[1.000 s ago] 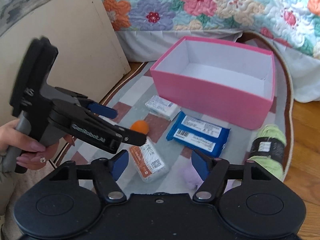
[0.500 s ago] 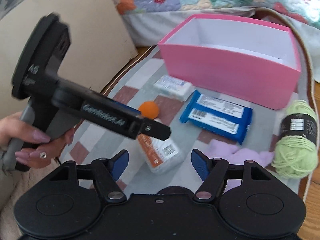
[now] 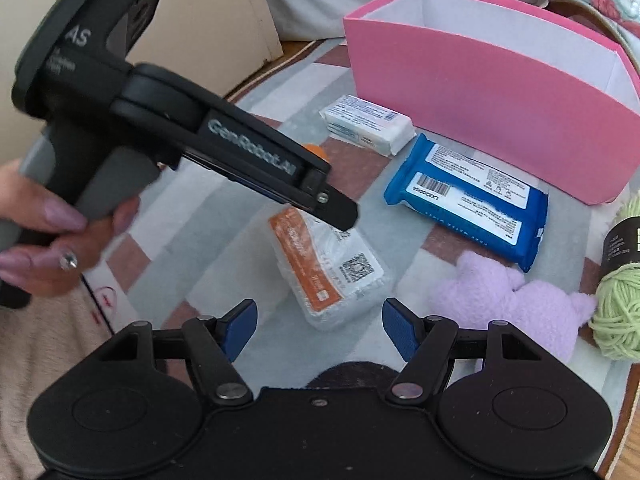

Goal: Organize objects
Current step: 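Move the left tool down over the white-and-orange floss box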

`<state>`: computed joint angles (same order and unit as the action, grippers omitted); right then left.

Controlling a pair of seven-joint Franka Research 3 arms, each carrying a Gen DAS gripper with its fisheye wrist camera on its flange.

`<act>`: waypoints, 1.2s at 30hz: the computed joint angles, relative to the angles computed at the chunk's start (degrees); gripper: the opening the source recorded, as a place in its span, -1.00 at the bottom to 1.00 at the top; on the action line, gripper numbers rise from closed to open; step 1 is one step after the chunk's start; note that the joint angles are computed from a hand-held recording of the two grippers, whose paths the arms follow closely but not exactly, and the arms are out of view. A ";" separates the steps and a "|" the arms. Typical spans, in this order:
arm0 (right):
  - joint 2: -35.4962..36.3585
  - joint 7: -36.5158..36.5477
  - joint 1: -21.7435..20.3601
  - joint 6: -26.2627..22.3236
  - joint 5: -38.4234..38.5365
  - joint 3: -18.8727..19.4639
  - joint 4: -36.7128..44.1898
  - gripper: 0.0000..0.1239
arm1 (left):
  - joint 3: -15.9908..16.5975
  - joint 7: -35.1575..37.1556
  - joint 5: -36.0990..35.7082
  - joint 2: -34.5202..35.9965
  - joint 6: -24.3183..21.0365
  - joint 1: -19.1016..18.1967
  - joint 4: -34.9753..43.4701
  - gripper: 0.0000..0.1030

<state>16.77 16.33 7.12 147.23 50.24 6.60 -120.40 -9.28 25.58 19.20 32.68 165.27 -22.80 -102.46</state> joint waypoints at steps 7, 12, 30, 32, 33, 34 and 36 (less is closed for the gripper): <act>1.16 0.72 0.51 0.99 -1.64 -0.37 0.32 -0.18 | -1.03 0.69 -1.85 0.52 0.15 0.34 -0.01 0.20; 1.17 -0.92 -0.24 2.48 -0.79 0.40 -0.07 -0.35 | -2.55 0.34 -3.78 0.69 2.21 1.53 -0.95 0.20; 3.03 4.18 -2.11 1.11 7.64 1.83 0.88 0.26 | 1.28 -9.27 -9.55 -0.04 4.64 -3.75 -3.61 0.10; 3.18 2.39 -1.62 3.01 9.02 2.08 0.61 0.26 | 1.99 -11.62 -7.87 -0.26 4.93 -4.28 -3.97 0.09; 3.34 1.85 -1.59 3.43 9.70 2.15 0.68 0.27 | 1.94 -12.47 -7.36 -0.27 5.54 -4.09 -4.27 0.08; 3.63 1.42 -1.74 3.21 10.29 2.17 0.96 0.29 | 1.87 -13.27 -7.01 -0.30 6.18 -3.86 -4.61 0.07; 4.04 0.34 -1.88 3.17 11.21 2.24 1.23 0.30 | 1.77 -14.26 -6.19 -0.28 6.91 -3.55 -4.88 0.06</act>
